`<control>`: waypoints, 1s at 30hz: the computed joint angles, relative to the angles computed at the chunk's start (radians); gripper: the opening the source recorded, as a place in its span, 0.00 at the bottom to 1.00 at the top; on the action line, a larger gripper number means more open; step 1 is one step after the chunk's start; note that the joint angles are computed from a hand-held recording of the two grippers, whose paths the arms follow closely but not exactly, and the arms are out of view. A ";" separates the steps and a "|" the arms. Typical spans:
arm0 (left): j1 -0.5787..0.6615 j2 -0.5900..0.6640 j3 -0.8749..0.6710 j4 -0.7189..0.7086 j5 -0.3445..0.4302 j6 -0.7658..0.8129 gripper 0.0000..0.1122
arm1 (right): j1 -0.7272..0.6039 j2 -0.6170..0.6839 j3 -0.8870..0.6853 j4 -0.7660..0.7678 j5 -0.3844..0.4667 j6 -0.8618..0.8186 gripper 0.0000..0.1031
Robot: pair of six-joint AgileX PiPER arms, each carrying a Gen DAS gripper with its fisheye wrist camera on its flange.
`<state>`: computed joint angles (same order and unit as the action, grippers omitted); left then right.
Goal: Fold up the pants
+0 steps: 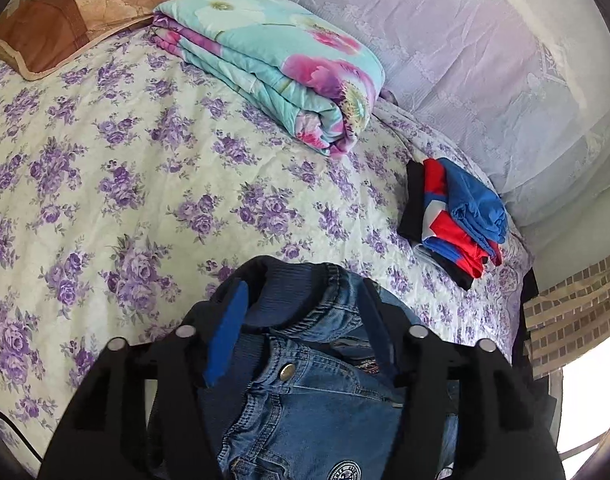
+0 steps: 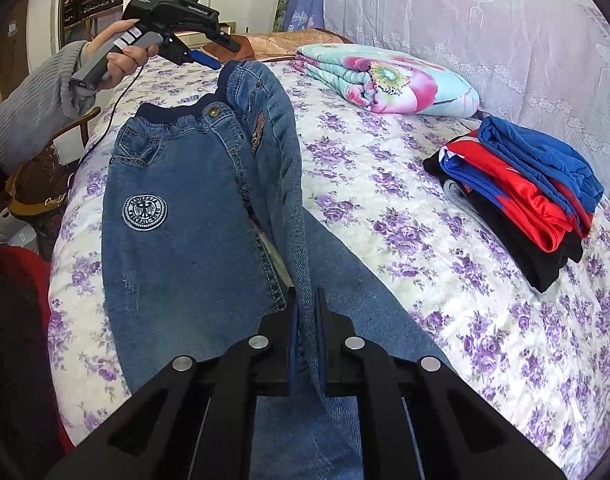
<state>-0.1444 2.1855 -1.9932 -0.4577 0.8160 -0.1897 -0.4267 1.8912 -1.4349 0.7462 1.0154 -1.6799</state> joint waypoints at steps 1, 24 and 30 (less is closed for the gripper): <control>-0.009 0.009 -0.019 0.028 0.013 -0.020 0.33 | -0.006 -0.006 0.005 0.003 0.004 -0.001 0.06; -0.028 0.053 -0.088 0.102 0.034 -0.044 0.36 | 0.104 0.072 -0.061 -0.033 -0.058 0.095 0.10; 0.006 0.065 -0.076 -0.015 0.063 0.042 0.00 | 0.088 -0.001 0.061 0.037 -0.103 -0.029 0.04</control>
<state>-0.1389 2.2501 -2.0688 -0.4728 0.8785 -0.1475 -0.3387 1.8901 -1.3739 0.7835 0.9121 -1.7093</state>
